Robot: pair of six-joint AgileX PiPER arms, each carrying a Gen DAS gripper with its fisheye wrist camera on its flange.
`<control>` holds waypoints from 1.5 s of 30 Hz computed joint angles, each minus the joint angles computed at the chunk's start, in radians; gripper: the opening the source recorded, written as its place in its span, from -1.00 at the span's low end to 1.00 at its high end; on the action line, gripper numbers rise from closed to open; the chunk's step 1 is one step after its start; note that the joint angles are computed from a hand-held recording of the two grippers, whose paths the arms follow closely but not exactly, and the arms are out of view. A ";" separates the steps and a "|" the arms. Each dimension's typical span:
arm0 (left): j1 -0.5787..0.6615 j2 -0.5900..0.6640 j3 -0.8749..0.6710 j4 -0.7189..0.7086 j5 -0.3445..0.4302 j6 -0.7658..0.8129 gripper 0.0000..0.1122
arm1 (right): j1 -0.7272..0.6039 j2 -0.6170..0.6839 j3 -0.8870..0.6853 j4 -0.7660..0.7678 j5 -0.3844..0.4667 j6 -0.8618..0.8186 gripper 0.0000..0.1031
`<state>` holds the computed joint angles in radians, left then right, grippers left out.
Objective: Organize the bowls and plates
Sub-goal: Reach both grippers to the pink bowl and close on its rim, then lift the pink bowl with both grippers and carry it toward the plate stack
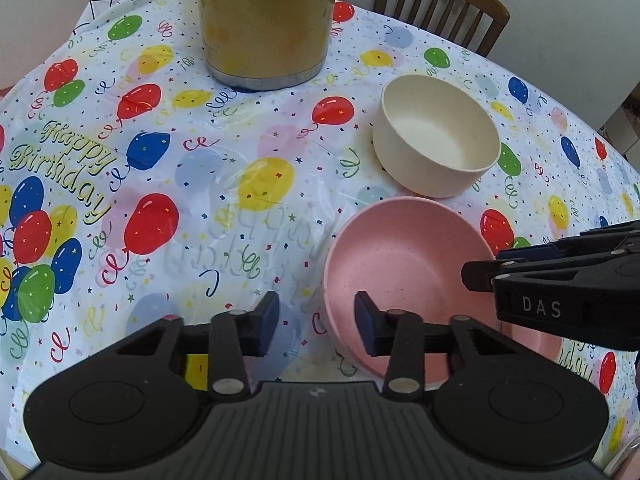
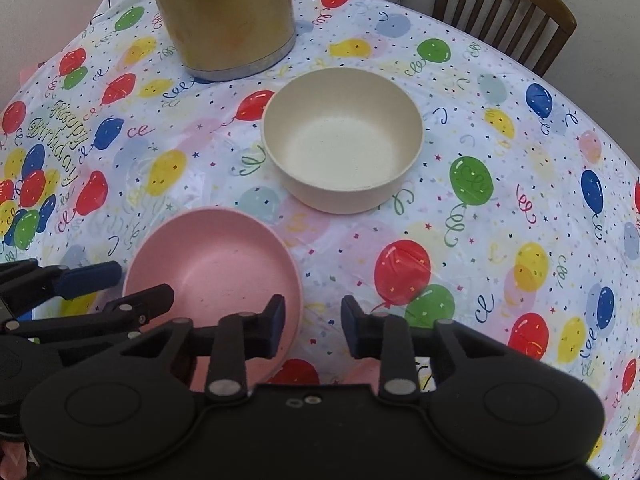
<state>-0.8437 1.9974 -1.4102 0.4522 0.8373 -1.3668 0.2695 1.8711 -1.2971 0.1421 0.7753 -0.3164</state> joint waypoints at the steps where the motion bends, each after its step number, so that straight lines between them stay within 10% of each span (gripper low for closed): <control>1: 0.000 0.002 -0.007 -0.005 0.007 0.003 -0.37 | 0.000 0.001 -0.004 0.005 0.007 -0.004 -0.64; 13: -0.011 -0.005 -0.020 -0.025 0.012 0.022 -0.83 | 0.000 -0.023 0.021 0.029 0.011 -0.010 -0.94; 45: -0.382 -0.120 0.017 -0.108 0.093 -0.027 -0.83 | -0.182 -0.627 0.548 0.016 0.121 -0.075 -0.94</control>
<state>-1.2260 1.8771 -1.3935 0.3442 0.9302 -1.3941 0.0872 1.2445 -0.7492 0.1583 0.8966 -0.3912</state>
